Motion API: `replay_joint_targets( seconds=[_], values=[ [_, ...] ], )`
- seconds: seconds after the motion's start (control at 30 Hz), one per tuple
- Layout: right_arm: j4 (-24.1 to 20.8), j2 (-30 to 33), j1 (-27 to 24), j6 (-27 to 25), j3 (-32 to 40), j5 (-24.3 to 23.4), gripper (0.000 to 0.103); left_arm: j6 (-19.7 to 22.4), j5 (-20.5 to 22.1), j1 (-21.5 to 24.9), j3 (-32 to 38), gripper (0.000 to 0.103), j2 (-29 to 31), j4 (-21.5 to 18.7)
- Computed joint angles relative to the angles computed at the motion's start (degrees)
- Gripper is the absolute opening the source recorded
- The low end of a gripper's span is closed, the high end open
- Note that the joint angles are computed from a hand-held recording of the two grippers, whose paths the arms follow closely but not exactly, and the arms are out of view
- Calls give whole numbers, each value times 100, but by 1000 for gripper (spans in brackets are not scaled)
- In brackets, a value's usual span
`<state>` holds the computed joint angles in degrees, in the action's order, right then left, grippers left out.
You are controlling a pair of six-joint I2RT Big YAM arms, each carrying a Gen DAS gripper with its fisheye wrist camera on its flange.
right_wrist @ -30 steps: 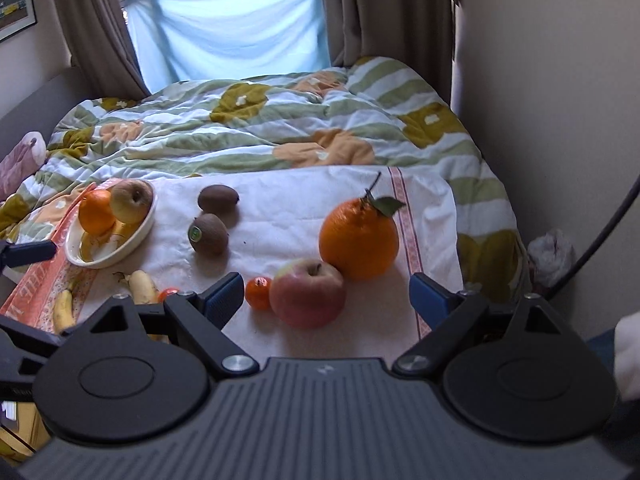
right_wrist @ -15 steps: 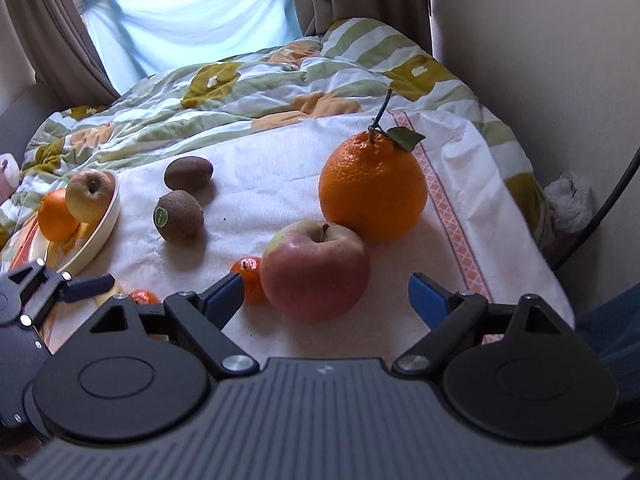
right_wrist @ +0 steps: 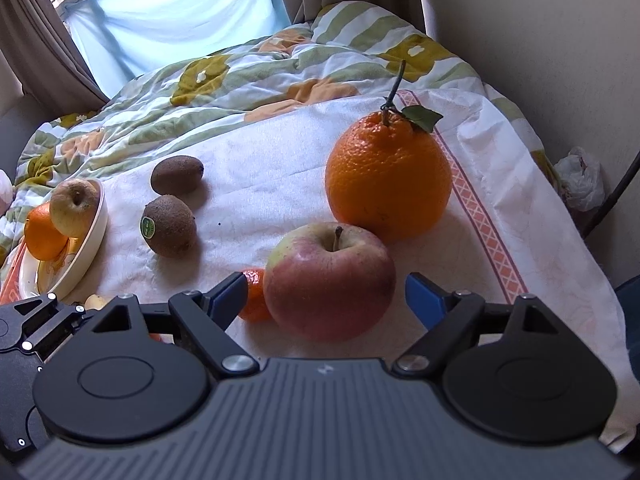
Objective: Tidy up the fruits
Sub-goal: 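Grasp the small tangerine with the left tool while the right tool grasps the red apple, then carry the tangerine and red apple with both tools into the white bowl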
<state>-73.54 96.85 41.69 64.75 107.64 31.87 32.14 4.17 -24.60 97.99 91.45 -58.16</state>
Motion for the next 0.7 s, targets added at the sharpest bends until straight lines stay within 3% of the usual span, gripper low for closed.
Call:
replay_joint_targets(
  seconds=[0.27,0.4,0.7],
  values=[
    [-5,147,-65,-69,99,-62,100,117,149,44,-61,44,-35,37],
    [-53,216,-111,-71,136,-107,94,97,180,55,-51,44,-30,36],
    [149,112,-149,-180,-36,-156,91,11,272,60,-1,43,-39,71]
  ],
)
